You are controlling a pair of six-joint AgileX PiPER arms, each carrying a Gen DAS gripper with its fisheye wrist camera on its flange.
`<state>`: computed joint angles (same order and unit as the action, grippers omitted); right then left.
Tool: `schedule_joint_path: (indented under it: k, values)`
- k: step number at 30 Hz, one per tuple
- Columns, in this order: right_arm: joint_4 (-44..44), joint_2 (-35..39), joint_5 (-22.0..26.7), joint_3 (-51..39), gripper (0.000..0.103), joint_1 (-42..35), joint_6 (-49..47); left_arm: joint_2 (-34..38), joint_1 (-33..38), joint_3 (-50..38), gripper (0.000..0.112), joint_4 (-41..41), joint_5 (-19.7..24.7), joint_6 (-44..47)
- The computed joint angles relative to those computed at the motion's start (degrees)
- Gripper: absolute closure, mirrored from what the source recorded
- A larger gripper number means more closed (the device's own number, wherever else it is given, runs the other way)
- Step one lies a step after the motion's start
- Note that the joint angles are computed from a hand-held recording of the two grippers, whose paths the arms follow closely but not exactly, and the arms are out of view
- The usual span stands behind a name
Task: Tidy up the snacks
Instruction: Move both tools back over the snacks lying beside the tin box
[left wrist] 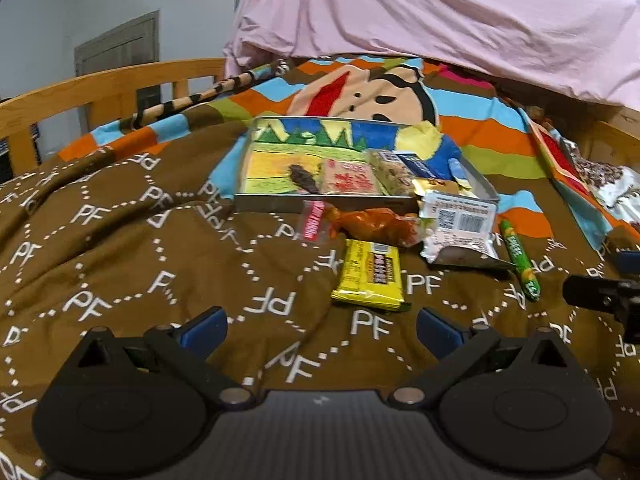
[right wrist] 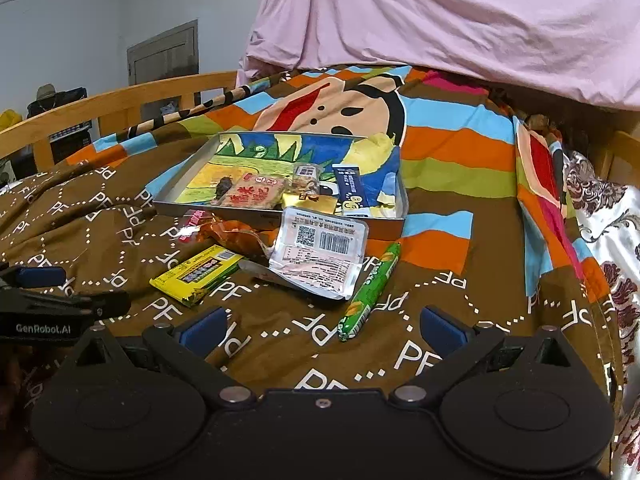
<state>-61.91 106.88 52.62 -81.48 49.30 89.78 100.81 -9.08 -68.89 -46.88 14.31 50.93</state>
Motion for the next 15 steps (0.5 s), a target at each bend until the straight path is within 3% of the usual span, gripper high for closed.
schedule_joint_path:
  k: [5, 11, 15]
  values:
    - [-0.68, -0.16, -0.96, 0.87, 0.001, -1.22, 0.90, 1.57, 0.29, -1.76, 0.010, -6.13, 3.10, 8.03]
    - [-1.56, 0.10, -3.12, 1.73, 0.001, -3.47, 1.25, 4.78, 0.32, -6.37, 0.010, -5.93, 6.63, 11.48]
    - [-4.00, 0.42, -6.29, 2.40, 0.001, -5.68, 1.57, 7.94, 1.47, -12.08, 0.010, -6.78, 12.01, 13.19]
